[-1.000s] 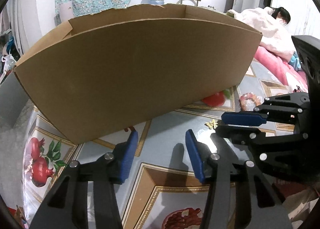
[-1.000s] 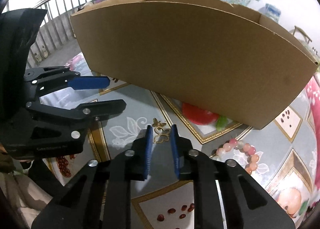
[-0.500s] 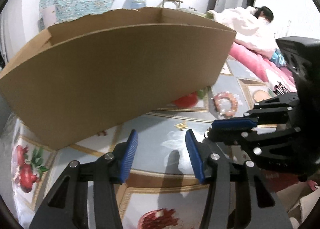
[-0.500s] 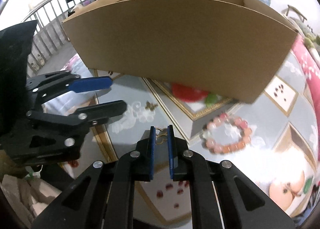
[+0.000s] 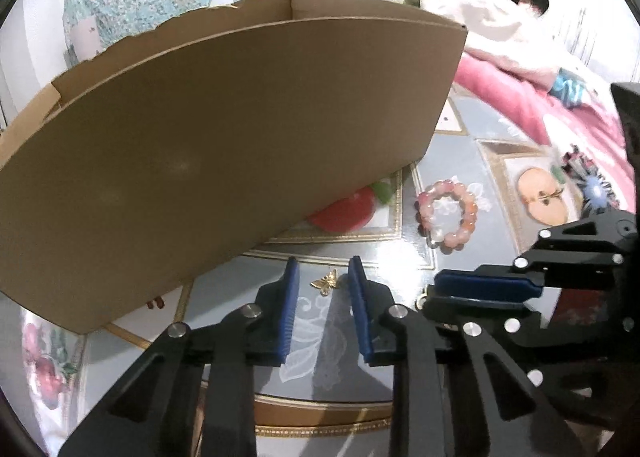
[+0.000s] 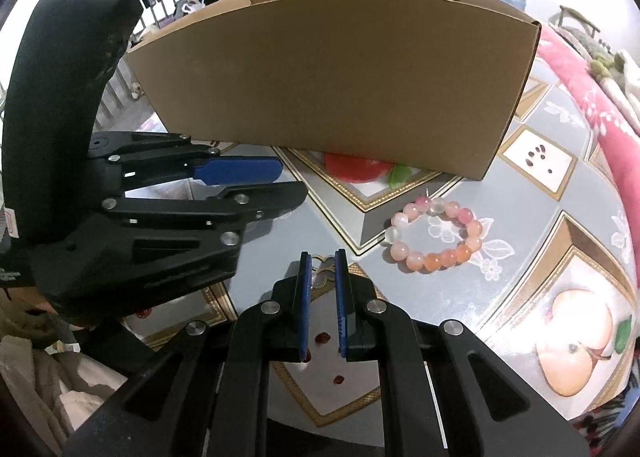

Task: Organize jewelry

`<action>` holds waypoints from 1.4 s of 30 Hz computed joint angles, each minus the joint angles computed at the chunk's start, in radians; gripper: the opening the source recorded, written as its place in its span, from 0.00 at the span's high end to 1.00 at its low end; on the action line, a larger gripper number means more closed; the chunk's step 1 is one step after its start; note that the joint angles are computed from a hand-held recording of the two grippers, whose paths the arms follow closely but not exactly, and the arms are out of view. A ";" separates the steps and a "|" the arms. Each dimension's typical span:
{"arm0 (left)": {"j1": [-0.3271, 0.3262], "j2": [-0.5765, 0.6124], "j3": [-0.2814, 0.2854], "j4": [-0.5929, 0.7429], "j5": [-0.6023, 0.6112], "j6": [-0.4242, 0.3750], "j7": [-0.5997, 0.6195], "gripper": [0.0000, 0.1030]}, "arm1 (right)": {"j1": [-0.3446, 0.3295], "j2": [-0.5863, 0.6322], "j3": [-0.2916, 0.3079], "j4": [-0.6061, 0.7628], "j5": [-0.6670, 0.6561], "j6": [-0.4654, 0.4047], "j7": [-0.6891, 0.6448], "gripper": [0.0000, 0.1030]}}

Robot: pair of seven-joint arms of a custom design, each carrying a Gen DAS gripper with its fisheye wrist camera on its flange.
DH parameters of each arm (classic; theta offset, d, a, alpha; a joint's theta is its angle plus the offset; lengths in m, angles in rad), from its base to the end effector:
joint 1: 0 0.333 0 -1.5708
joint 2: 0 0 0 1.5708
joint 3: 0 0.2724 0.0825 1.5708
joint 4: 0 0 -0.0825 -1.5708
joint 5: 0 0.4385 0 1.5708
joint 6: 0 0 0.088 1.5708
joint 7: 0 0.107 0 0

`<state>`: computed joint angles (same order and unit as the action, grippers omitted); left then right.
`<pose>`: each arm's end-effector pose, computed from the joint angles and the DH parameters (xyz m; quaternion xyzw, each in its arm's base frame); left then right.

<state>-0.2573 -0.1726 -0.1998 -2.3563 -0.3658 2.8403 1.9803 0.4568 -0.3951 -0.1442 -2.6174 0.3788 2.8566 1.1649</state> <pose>0.5230 -0.2369 0.3956 -0.4561 0.8262 -0.2927 0.1540 0.4832 0.1383 0.3757 -0.7824 0.5294 -0.1313 0.3005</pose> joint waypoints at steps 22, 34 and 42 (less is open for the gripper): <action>0.021 0.011 -0.036 0.008 0.229 0.002 -0.182 0.88 | 0.043 -0.102 -0.130 -0.067 0.174 -0.030 -0.223 0.91; -0.035 -0.119 0.014 -0.087 0.059 0.035 -0.034 0.88 | -0.015 -0.159 -0.067 -0.100 0.113 -0.007 -0.163 0.91; -0.128 -0.304 0.102 -0.166 -0.104 0.090 0.097 0.88 | -0.038 -0.277 -0.030 -0.148 -0.032 0.076 -0.040 0.91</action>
